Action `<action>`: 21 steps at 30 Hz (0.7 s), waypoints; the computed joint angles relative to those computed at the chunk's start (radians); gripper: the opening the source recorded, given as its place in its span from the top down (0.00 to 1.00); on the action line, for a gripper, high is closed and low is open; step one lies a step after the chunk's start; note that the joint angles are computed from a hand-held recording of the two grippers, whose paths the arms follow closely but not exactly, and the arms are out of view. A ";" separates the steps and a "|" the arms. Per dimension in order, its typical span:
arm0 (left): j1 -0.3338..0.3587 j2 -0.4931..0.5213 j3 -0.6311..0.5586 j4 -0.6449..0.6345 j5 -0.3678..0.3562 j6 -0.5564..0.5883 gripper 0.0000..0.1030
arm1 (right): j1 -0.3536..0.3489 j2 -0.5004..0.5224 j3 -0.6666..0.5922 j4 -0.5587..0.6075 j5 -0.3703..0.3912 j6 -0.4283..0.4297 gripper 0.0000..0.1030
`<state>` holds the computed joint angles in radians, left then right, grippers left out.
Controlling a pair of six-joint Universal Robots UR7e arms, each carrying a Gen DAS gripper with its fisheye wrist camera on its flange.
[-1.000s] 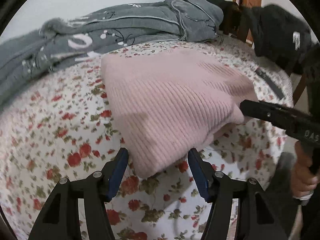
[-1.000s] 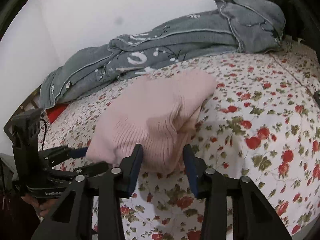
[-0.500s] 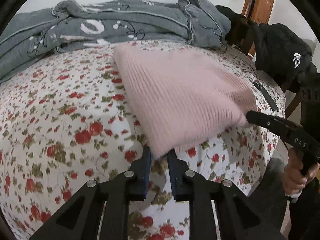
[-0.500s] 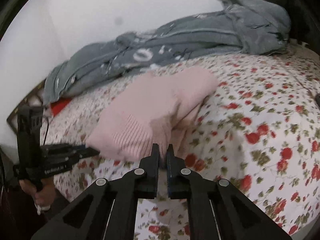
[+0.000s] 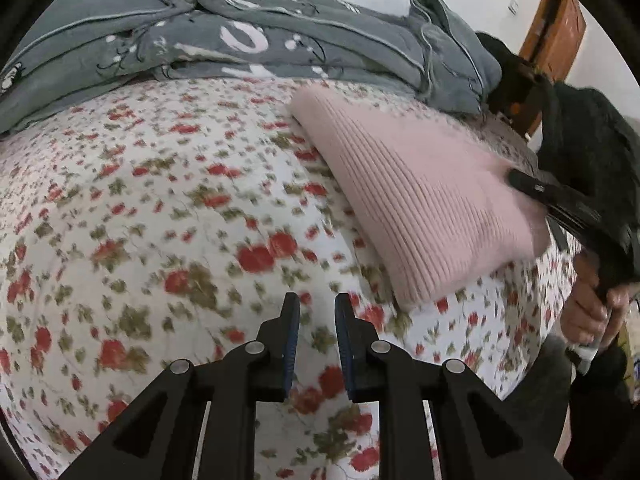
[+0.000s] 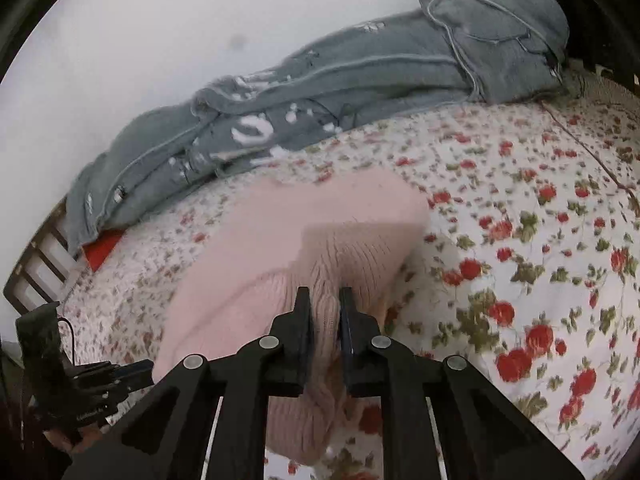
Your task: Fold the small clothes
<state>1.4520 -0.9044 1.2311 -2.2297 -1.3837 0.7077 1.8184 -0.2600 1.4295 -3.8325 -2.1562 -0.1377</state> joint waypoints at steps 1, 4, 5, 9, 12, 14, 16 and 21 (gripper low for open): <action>-0.001 0.005 -0.012 0.004 -0.010 -0.004 0.83 | 0.001 0.005 0.013 -0.071 0.025 -0.038 0.88; -0.016 0.039 -0.064 0.026 -0.026 -0.031 0.83 | -0.015 0.004 0.048 -0.153 0.066 -0.009 0.88; -0.023 0.055 -0.087 0.040 -0.027 -0.044 0.83 | -0.021 0.012 0.030 -0.099 0.023 0.002 0.88; -0.062 0.095 -0.120 0.029 -0.005 -0.042 0.83 | -0.024 0.013 0.022 -0.025 -0.032 0.007 0.75; -0.084 0.119 -0.129 0.003 0.015 -0.028 0.83 | -0.013 -0.006 0.033 -0.029 -0.028 -0.007 0.65; -0.094 0.136 -0.144 -0.005 0.031 -0.034 0.83 | -0.005 -0.011 0.024 -0.010 -0.041 -0.022 0.65; -0.098 0.148 -0.164 0.003 0.033 -0.047 0.83 | 0.007 -0.010 0.004 0.019 -0.072 -0.049 0.65; -0.095 0.182 -0.223 0.015 0.003 -0.082 0.45 | 0.013 -0.009 -0.022 0.043 -0.091 -0.074 0.65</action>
<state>1.3566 -0.7227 1.0081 -2.2144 -1.3808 0.6260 1.8310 -0.2690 1.4070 -3.7898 -2.2473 -0.2116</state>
